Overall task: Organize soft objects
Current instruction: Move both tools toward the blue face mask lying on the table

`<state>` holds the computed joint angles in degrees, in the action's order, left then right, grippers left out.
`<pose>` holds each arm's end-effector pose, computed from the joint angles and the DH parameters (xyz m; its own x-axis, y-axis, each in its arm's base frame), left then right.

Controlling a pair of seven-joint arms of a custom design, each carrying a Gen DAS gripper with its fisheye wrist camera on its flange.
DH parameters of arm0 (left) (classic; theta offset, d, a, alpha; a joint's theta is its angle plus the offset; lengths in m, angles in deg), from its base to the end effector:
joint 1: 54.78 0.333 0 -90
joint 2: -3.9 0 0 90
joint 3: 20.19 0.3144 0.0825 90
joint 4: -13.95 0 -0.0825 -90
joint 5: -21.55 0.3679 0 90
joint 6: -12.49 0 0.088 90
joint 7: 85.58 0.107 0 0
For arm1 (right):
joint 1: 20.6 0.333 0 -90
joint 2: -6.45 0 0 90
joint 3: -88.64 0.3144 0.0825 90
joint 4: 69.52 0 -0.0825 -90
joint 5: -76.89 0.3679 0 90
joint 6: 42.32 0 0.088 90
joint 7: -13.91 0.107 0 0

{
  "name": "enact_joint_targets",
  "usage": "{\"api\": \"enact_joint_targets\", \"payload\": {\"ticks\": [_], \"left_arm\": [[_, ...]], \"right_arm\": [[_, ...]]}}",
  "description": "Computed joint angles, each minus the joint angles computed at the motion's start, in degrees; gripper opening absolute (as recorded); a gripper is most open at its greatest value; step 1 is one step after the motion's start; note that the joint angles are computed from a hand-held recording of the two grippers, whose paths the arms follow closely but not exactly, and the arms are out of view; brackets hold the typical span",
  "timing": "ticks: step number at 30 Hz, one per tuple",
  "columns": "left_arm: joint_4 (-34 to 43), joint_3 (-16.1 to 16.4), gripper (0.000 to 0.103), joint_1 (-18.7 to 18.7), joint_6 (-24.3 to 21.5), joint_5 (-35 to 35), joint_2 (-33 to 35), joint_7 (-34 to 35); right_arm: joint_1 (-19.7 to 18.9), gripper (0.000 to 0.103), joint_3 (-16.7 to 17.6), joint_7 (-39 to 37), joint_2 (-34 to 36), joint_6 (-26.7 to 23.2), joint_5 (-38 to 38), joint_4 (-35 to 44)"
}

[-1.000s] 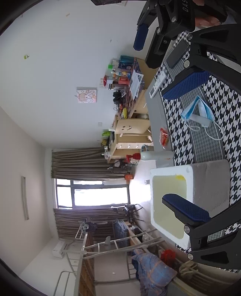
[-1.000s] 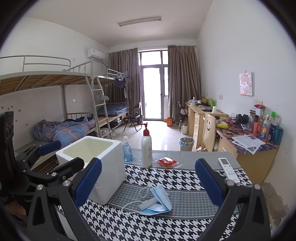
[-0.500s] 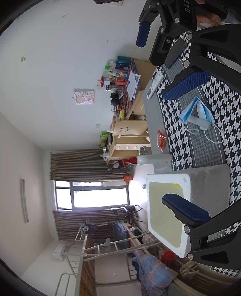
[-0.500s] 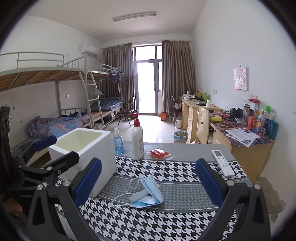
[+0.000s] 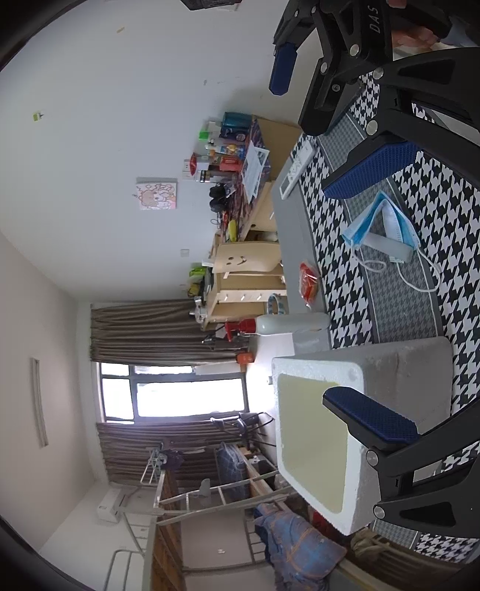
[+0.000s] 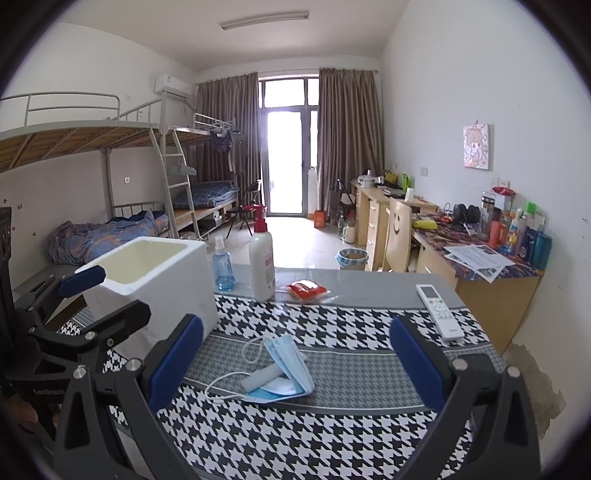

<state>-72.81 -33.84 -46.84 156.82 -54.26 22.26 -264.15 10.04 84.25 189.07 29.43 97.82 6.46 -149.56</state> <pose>0.6858 -0.0346 0.5597 -0.6869 -0.7267 -0.0105 -0.2116 0.2138 -0.9537 0.6326 0.3232 0.5569 -0.2564 -0.9666 -0.0066 -0.3494 0.0990 -0.9317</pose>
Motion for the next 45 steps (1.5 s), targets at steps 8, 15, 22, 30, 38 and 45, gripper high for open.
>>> {"api": "enact_joint_targets", "payload": {"ticks": [8, 15, 22, 30, 38, 45], "left_arm": [[0.15, -0.11, 0.102, -0.79, 0.59, 2.77, 0.87, -1.75], [0.95, -0.23, 0.102, -1.31, 0.64, 6.02, 2.11, -4.0], [0.57, -0.63, 0.102, -1.67, 0.43, 8.77, 2.73, -5.35], [0.96, -0.98, 0.102, -2.53, 1.02, 12.64, 4.01, -7.92], [1.39, -1.22, 0.102, -3.64, 3.7, 15.82, 5.47, -10.54], [1.78, -1.71, 0.102, -4.45, 5.52, 18.99, 6.74, -13.54]], "right_arm": [[-0.91, 0.102, 0.15, 0.71, -0.79, 0.79, 0.86, -2.23], [-2.04, 0.102, 0.62, 1.79, -1.64, 0.82, 1.59, -4.43], [-2.92, 0.102, 0.86, -0.15, -1.23, 0.23, 4.46, -4.77], [-4.15, 0.102, 1.12, -0.25, -1.53, 1.44, 6.26, -6.35], [-4.76, 0.102, 1.1, -1.37, -1.32, 3.08, 8.05, -7.32], [-5.3, 0.102, 1.28, -2.49, -1.32, 4.23, 9.88, -8.32]]}}
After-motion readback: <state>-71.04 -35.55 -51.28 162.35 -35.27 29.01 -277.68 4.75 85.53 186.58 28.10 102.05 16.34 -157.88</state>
